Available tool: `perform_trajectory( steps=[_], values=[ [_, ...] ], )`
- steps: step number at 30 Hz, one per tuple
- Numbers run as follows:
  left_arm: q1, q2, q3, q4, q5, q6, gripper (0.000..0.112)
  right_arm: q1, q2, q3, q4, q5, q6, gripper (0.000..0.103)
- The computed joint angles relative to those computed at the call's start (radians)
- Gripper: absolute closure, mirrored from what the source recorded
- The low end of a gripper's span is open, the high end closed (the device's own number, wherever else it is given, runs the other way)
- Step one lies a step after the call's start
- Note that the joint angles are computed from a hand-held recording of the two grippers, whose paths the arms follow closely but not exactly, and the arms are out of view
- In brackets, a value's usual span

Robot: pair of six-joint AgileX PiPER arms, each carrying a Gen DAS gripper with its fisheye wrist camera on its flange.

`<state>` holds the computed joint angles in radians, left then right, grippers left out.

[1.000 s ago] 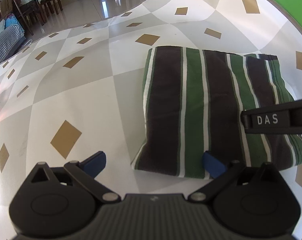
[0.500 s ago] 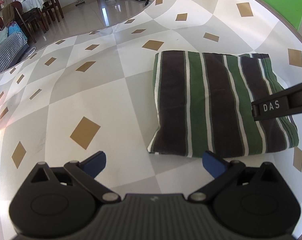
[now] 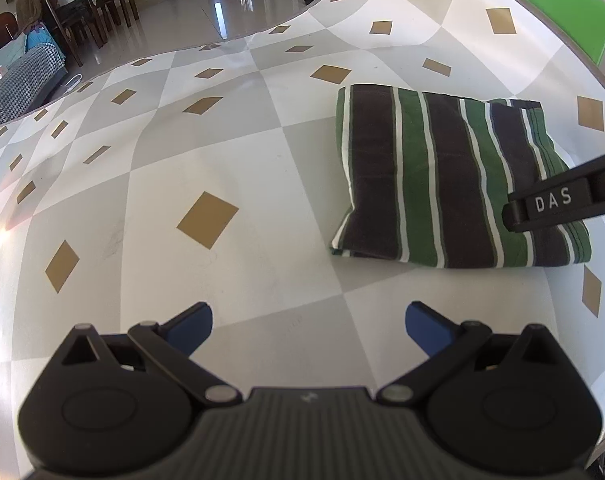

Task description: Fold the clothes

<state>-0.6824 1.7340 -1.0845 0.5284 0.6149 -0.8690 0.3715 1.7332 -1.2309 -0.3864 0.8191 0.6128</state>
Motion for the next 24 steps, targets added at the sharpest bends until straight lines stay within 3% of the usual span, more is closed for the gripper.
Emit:
perform_trajectory(
  steps=[24],
  values=[
    [0.055,-0.359,0.338,0.055,0.056,-0.072,0.009,0.295,-0.004,0.009,0.005,0.033,0.070,0.045]
  ],
)
